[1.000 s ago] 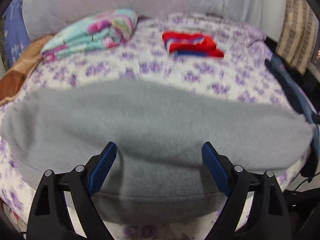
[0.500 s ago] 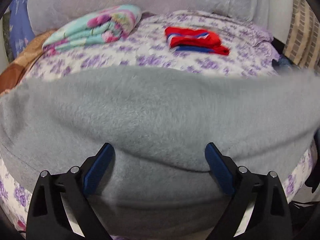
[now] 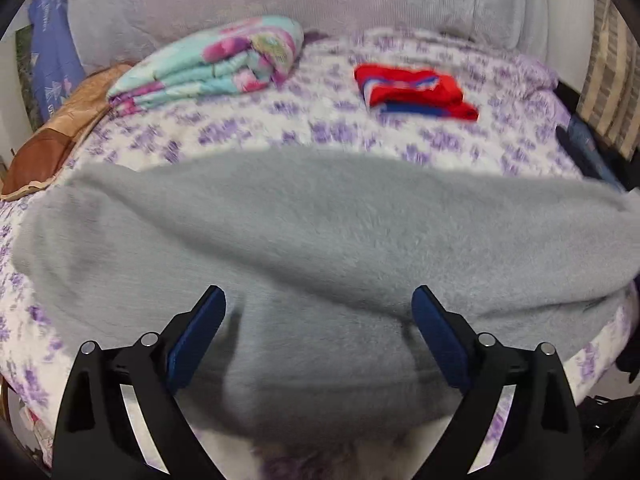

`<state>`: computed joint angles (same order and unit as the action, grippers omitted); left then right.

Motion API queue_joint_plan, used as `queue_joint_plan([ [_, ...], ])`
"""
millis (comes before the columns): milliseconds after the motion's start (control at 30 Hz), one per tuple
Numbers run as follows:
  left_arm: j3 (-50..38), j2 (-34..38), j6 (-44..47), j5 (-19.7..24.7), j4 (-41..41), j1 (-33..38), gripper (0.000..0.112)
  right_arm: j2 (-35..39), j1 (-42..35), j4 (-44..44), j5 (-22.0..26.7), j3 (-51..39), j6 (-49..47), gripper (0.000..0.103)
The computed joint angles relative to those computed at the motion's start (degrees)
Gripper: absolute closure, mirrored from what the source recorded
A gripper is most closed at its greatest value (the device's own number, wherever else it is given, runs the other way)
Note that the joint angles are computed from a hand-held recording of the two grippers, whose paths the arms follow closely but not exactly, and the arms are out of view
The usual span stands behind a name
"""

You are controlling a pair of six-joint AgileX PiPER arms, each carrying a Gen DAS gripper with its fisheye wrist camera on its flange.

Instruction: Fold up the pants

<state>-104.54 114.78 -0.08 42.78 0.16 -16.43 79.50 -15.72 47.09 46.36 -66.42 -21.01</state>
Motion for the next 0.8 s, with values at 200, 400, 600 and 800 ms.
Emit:
queue_joint_plan([
  [200,11.20,-9.25,7.68,-0.73,-7.58,3.65,0.020,4.03,1.23,-7.52,-1.50,1.15,7.90,0.036],
  [400,12.85,-6.43,7.93,-1.15,-12.49,1.25,0.021,7.45,1.73,1.54,-7.10,5.65,-0.57,0.094],
  [600,11.97,-3.93,3.47,-2.29,-12.54,1.71,0.098,4.04,1.45,6.63,-8.45,7.91,-6.70,0.096],
  [800,12.55,-5.52,4.25,-0.73,-6.50,-1.32,0.111,3.80,1.40,6.81,-6.66,6.59,-7.28,0.096],
])
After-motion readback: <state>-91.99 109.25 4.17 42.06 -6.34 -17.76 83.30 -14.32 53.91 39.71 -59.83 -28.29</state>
